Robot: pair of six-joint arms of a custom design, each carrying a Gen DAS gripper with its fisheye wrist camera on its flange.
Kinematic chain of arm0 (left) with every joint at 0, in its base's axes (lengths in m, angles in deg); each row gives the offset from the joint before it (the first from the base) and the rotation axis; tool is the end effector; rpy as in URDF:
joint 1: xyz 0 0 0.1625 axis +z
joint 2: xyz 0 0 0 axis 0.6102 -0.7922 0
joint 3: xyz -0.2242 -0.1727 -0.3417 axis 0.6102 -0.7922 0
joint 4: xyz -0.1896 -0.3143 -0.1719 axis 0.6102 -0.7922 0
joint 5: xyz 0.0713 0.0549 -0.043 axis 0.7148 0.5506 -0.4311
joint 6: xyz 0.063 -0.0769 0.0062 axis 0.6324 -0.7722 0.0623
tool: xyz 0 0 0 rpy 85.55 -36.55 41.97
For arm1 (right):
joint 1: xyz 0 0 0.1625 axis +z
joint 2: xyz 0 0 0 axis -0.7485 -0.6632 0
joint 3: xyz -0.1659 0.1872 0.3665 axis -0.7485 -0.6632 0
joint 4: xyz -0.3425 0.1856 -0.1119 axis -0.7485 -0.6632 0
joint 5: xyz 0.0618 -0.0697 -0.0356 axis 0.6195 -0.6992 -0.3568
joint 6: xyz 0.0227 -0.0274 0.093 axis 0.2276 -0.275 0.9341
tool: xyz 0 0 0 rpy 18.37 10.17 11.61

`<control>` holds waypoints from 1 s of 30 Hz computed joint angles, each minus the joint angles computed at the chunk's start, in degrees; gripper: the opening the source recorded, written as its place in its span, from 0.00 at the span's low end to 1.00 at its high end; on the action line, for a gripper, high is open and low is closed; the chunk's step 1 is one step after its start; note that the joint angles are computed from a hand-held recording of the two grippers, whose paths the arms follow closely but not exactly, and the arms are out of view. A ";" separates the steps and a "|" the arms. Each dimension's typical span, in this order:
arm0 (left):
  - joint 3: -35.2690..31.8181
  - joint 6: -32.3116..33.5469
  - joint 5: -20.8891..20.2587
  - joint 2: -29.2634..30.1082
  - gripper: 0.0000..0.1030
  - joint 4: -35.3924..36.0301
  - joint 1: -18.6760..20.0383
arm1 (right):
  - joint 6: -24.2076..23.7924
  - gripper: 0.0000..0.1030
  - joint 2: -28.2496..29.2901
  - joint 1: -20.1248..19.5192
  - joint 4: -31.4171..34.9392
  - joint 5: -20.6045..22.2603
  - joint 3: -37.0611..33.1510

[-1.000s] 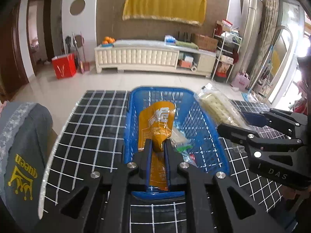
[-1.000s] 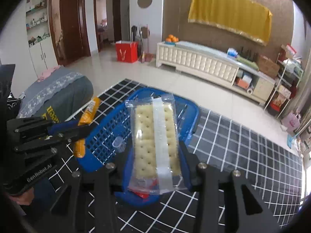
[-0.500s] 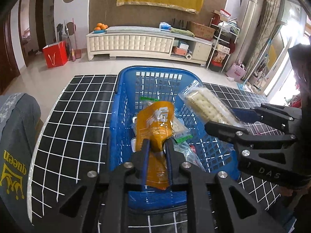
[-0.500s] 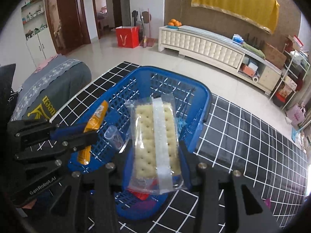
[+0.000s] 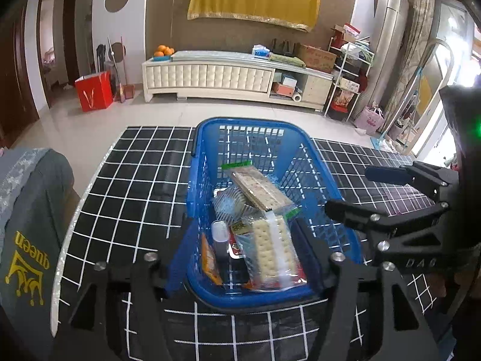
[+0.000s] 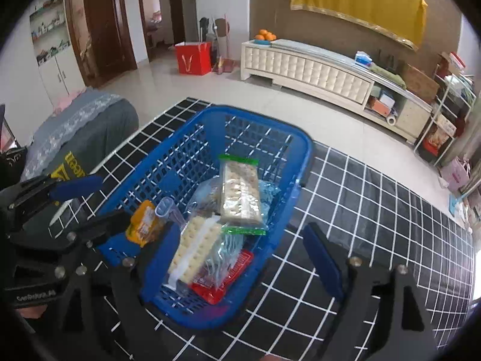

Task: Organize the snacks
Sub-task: 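Move the right tool to the purple packet and close on it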

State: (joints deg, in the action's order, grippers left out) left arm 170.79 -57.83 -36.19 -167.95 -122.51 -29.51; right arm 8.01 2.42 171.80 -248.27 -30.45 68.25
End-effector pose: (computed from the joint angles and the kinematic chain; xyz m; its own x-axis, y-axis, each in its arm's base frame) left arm -0.1417 -0.2317 0.2575 -0.7845 -0.0617 -0.6170 0.4023 0.7066 -0.5821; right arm 0.2915 -0.2906 0.0854 -0.5374 -0.6322 0.5581 -0.8012 0.5894 -0.1039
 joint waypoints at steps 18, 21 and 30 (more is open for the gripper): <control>-3.79 6.53 0.47 22.62 0.71 -19.17 -4.68 | -6.10 0.87 -25.65 -8.21 -2.74 -5.48 10.89; -3.83 12.23 0.03 28.84 0.71 -29.67 -2.97 | -7.23 0.87 -30.76 -11.67 -0.97 -3.28 11.47; -6.02 24.13 -2.02 44.60 0.71 -51.61 2.68 | -13.34 0.87 -36.84 -22.02 2.33 1.45 11.81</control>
State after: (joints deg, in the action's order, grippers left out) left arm 164.76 -33.69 -38.20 -123.35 -174.12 -26.82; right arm -5.33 -34.42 149.78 -245.93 -29.01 80.07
